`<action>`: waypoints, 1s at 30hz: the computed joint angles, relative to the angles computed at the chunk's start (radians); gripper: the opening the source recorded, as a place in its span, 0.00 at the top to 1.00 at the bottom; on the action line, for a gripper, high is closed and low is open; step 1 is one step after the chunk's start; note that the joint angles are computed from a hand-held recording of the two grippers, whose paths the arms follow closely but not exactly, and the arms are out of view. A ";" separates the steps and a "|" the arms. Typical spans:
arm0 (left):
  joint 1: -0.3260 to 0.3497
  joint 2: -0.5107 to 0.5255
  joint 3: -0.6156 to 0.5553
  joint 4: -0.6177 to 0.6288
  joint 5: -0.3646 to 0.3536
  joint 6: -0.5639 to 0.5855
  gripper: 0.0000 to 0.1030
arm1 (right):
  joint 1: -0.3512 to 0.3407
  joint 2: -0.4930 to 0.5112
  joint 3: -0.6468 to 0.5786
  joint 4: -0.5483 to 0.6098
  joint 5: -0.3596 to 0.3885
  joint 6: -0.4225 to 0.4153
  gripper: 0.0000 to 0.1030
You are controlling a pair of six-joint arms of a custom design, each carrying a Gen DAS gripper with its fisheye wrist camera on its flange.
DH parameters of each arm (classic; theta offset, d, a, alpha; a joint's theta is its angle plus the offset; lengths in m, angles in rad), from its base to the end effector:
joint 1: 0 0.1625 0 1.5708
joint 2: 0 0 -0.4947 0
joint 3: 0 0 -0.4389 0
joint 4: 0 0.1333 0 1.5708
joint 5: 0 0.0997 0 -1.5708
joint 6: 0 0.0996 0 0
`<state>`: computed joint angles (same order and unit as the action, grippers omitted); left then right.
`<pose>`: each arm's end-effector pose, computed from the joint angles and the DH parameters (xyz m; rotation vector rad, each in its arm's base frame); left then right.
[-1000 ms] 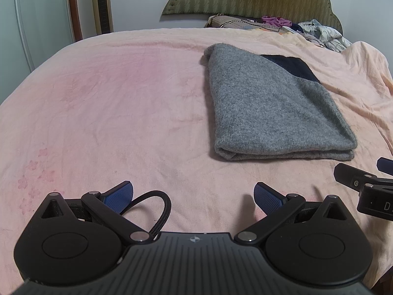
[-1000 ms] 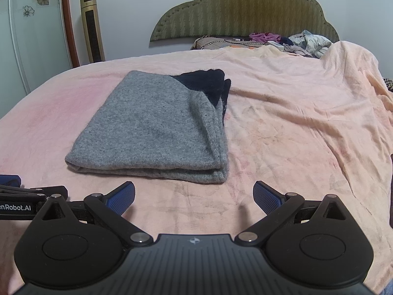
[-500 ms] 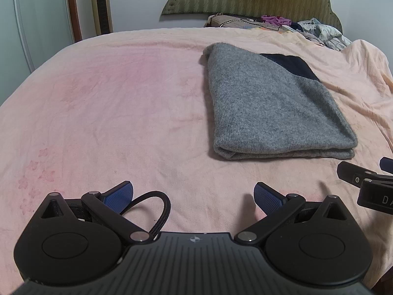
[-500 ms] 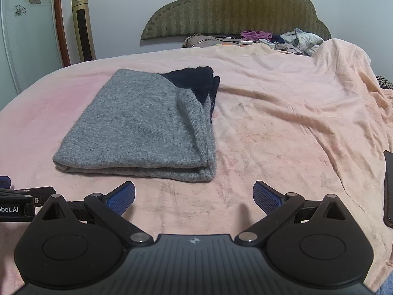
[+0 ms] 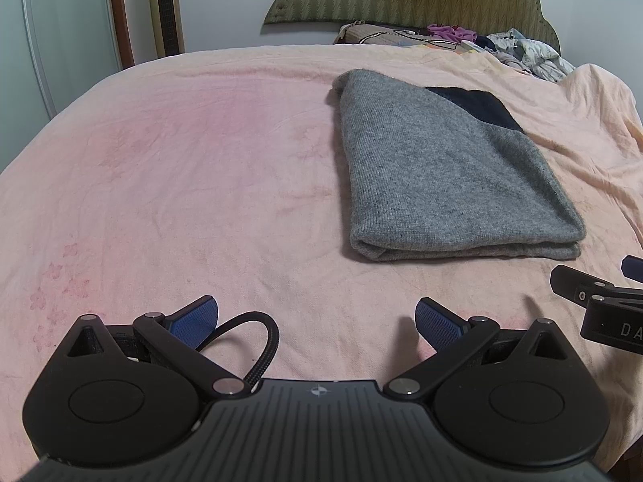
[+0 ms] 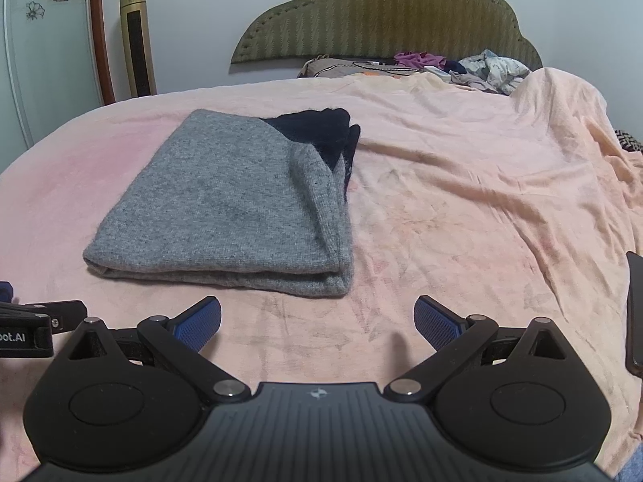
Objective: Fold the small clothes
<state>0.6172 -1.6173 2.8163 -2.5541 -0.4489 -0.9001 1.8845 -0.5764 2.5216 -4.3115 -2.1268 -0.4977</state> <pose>-0.0541 -0.3119 0.1842 0.2027 2.1345 -0.9358 0.1954 -0.3408 0.0356 0.6741 -2.2894 0.9293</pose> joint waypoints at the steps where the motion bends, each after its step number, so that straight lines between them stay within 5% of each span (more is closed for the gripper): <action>1: 0.000 0.000 0.000 0.000 0.000 0.000 0.00 | 0.001 0.002 -0.001 -0.003 -0.004 -0.004 0.00; 30: 0.002 0.003 0.000 -0.003 -0.002 0.006 0.00 | -0.001 0.013 -0.007 -0.014 -0.016 -0.018 0.00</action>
